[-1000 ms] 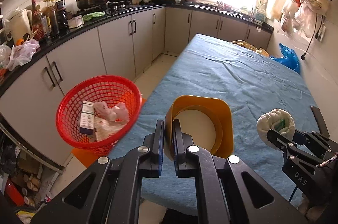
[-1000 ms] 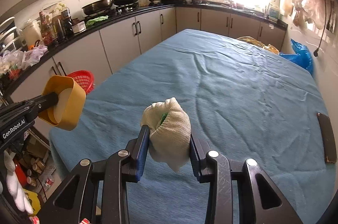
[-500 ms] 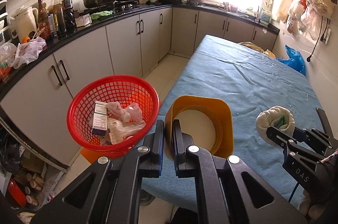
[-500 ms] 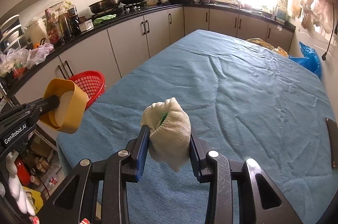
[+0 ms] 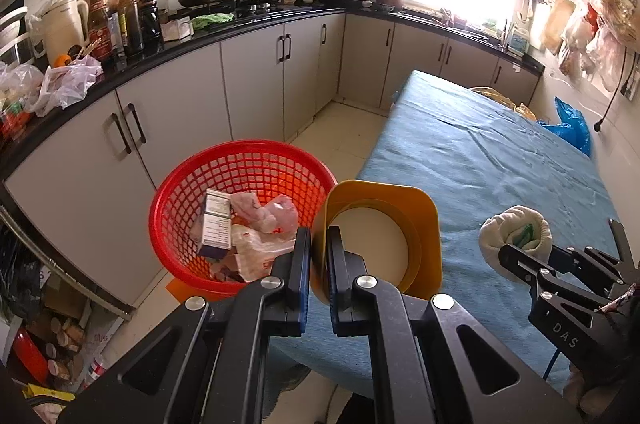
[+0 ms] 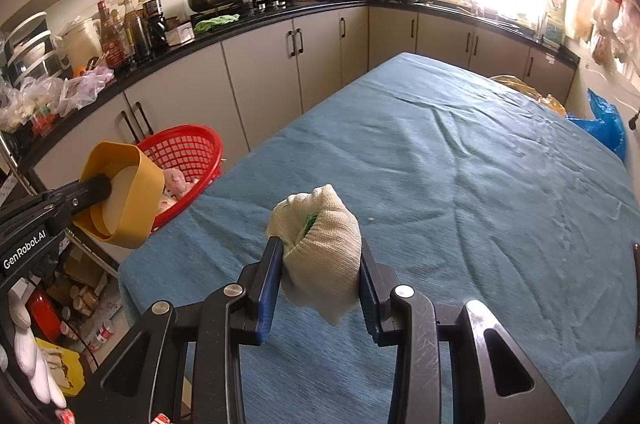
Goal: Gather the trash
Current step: 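Carry the orange container and white pouch toward the red basket with both tools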
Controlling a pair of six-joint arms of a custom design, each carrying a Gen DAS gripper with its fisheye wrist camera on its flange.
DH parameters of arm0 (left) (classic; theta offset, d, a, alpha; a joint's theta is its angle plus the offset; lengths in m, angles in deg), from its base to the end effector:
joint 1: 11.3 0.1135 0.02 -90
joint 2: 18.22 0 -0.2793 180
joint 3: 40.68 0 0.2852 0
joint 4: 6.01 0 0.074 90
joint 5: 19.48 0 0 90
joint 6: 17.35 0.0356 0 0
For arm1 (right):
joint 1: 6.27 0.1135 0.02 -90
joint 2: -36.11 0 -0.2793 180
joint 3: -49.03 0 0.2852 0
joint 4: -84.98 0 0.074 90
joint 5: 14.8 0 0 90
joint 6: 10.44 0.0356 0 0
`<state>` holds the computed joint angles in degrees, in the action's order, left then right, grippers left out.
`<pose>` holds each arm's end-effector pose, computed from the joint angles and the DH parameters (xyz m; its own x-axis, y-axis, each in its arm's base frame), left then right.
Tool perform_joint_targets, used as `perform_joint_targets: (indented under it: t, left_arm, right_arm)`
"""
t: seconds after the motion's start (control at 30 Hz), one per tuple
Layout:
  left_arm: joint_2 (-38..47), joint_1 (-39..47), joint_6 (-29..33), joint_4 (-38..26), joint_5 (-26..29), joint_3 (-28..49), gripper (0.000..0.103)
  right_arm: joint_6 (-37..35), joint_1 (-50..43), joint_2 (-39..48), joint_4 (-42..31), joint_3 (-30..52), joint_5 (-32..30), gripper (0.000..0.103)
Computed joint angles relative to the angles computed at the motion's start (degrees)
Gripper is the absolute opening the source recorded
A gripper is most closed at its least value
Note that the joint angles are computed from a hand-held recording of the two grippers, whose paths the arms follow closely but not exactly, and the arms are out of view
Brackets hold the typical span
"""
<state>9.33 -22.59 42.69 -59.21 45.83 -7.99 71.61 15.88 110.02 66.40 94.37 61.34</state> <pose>0.1279 -0.0104 0.1891 -0.5841 -0.3461 -0.7342 -0.4474 0.8920 -0.0646 0.2440 0.1085 0.1659 -0.6010 -0.3896 -0.6978 -0.6059 0.7915 0.0799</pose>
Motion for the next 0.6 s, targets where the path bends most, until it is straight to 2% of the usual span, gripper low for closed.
perform_joint_targets:
  t: [0.4, 0.6]
  left_arm:
    - [-4.89, 13.43, 7.78, -0.39, 8.91, -1.71, 0.007]
    - [-5.19, 17.3, 9.84, 0.49, 13.24, -2.57, 0.007]
  right_arm:
    - [1.71, 5.36, 4.11, 1.58, 1.85, 2.0, 0.038]
    - [2.42, 5.15, 4.99, 2.11, 1.61, 2.41, 0.038]
